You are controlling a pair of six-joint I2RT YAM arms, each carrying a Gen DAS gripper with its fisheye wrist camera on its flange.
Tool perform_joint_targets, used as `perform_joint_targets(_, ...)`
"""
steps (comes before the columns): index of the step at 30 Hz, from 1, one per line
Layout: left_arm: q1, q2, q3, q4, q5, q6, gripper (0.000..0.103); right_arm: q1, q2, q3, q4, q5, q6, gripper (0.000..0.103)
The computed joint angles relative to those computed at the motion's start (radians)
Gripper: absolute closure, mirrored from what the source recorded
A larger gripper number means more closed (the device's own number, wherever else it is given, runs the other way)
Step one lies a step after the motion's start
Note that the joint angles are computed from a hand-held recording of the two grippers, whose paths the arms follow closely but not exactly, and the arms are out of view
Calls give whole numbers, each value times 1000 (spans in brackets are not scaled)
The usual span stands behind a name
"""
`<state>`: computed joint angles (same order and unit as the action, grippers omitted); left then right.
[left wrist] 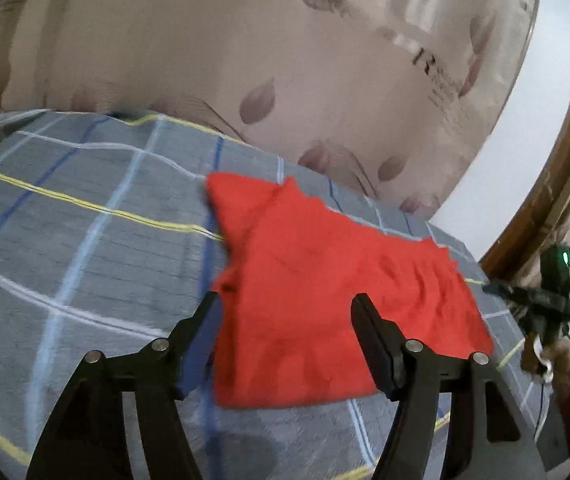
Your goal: Fold small clothes
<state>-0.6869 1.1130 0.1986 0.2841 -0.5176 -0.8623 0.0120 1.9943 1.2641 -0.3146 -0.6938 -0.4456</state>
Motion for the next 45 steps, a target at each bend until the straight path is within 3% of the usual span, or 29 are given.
perform_joint_targets(5,160,154,-15,210,221,-12,36,118,163,192,-9,193,2,53)
perform_joint_targets(7,203,171,-60,306,270,-43,36,123,234,280,-72,206,18,88)
perform_joint_targets(8,220,181,-72,327,286,-63,36,120,256,313,-99,194,38,98)
perform_joint_targets(12,232,187,-112,394,290,-105,36,71,176,209,30,122,125,100)
perform_joint_targets(19,218,186,-79,332,275,-105,36,36,211,220,49,188,127,102)
perform_joint_targets(23,223,197,-73,331,278,-103,36,-17,235,231,57,76,175,102)
perform_joint_targets(26,224,194,-70,322,280,-101,36,-14,221,221,72,62,173,98)
perform_joint_targets(29,228,194,-71,325,284,-101,36,-11,191,210,89,3,190,90)
perform_joint_targets(32,228,196,-69,325,284,-101,35,31,196,256,47,16,165,57)
perform_joint_targets(35,229,198,-77,343,286,-101,34,87,225,300,-6,77,110,56)
perform_joint_targets(37,223,197,-80,345,279,-105,34,126,251,320,-24,152,82,67)
perform_joint_targets(38,219,195,-82,346,274,-107,34,146,263,328,-27,202,72,97)
perform_joint_targets(40,211,185,-85,340,261,-114,33,144,258,311,-5,207,99,98)
perform_joint_targets(43,209,177,-85,334,258,-120,33,88,166,188,137,154,159,99)
perform_joint_targets(45,207,177,-81,326,255,-119,33,66,164,202,119,135,158,99)
